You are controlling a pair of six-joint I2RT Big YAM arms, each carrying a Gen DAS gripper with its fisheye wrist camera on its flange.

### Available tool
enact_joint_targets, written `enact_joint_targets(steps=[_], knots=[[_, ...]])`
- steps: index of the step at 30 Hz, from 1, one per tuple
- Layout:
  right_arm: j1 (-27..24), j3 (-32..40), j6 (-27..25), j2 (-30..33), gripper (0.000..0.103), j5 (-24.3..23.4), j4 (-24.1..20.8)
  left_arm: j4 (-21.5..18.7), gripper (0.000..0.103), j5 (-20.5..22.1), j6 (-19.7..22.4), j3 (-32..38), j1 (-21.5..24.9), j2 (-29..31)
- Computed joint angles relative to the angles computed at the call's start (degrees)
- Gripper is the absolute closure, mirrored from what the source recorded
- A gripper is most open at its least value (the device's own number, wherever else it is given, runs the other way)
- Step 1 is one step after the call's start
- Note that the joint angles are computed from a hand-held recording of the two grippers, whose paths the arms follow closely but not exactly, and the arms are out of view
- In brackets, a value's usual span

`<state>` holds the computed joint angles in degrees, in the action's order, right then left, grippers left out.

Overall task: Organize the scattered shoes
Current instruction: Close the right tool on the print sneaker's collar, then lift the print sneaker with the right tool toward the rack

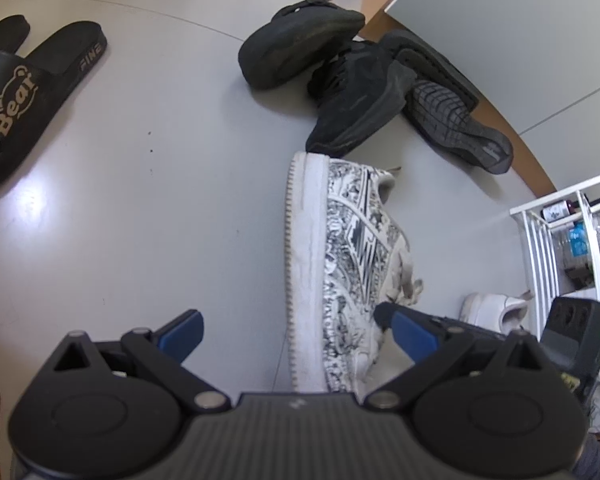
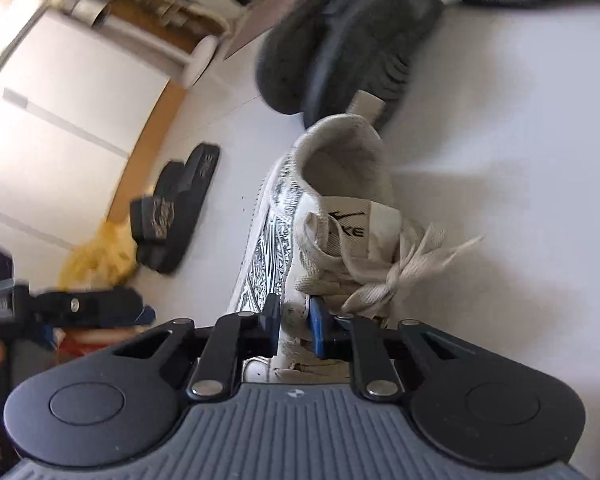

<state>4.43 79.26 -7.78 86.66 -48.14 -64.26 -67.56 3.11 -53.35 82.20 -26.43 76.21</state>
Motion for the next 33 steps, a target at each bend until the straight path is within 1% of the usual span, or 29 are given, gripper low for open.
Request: enact_joint_targets(steps=[2,7,10,11,12,13,14,15,16,18,21,23,26,28,30,31,33], knots=[[0.3,0.0,-0.5,-0.3,0.089,0.2,-0.1,-0.1,0.001,-0.3,-0.1,0.0,-0.1,0.0],[0.7,-0.1,-1.7,-1.1,0.09,1.6,0.5,-0.4,0.001,-0.3,-0.8,-0.1,-0.2,0.0],[0.3,-0.5,0.4,-1.8,0.087,3.6,1.5,-0.3,0.001,-0.5,-0.8,-0.3,-0.1,-0.2],[0.2,-1.2,1.4,-2.7,0.079,4.5,3.0,-0.2,0.001,-0.6,-0.8,-0.4,-0.1,-0.4],[0.1,-1.9,2.2,-3.5,0.068,5.4,4.3,-0.1,0.001,-0.8,-0.8,-0.5,0.0,-0.5],[0.1,-2.3,2.8,-3.9,0.043,5.4,5.1,0.0,0.001,-1.0,-1.0,-0.6,0.0,-0.6],[-0.3,-3.2,3.7,-4.9,0.029,5.0,6.7,0.0,0.001,-1.2,-1.2,-0.7,0.1,-0.7],[-0.5,-3.6,4.0,-5.3,0.027,4.5,7.4,0.0,0.001,-1.3,-1.4,-0.8,0.1,-0.7],[-0.5,-3.5,3.7,-5.2,0.027,4.3,7.1,0.0,0.001,-1.2,-1.5,-0.8,0.1,-0.7],[-0.1,-2.6,2.5,-4.2,0.027,4.2,4.9,0.0,0.001,-1.1,-1.5,-0.8,0.1,-0.7],[0.2,-3.0,3.7,-4.2,0.027,6.5,5.9,0.0,0.001,-0.9,-1.2,-0.8,0.0,-0.7],[0.3,-2.7,3.8,-3.7,0.027,8.0,5.6,0.0,0.001,-0.9,-1.3,-0.9,0.1,-0.6],[0.5,-1.6,3.9,-1.4,0.026,7.8,2.7,0.2,0.001,-1.1,-1.6,-0.9,0.1,-0.6],[0.3,-1.7,5.0,-0.9,0.026,6.3,2.2,0.3,0.001,-1.4,-1.4,-0.8,0.1,-0.7],[0.4,-1.4,4.4,-0.5,0.031,5.0,1.3,0.2,0.001,-1.5,-1.4,-0.9,0.1,-0.8],[0.5,-1.4,3.7,-0.6,0.039,4.7,1.1,0.2,0.001,-1.5,-1.5,-0.9,0.1,-0.8],[1.2,-1.4,1.8,-1.4,0.041,5.6,1.2,0.1,0.001,-1.5,-1.7,-0.9,0.1,-0.7]])
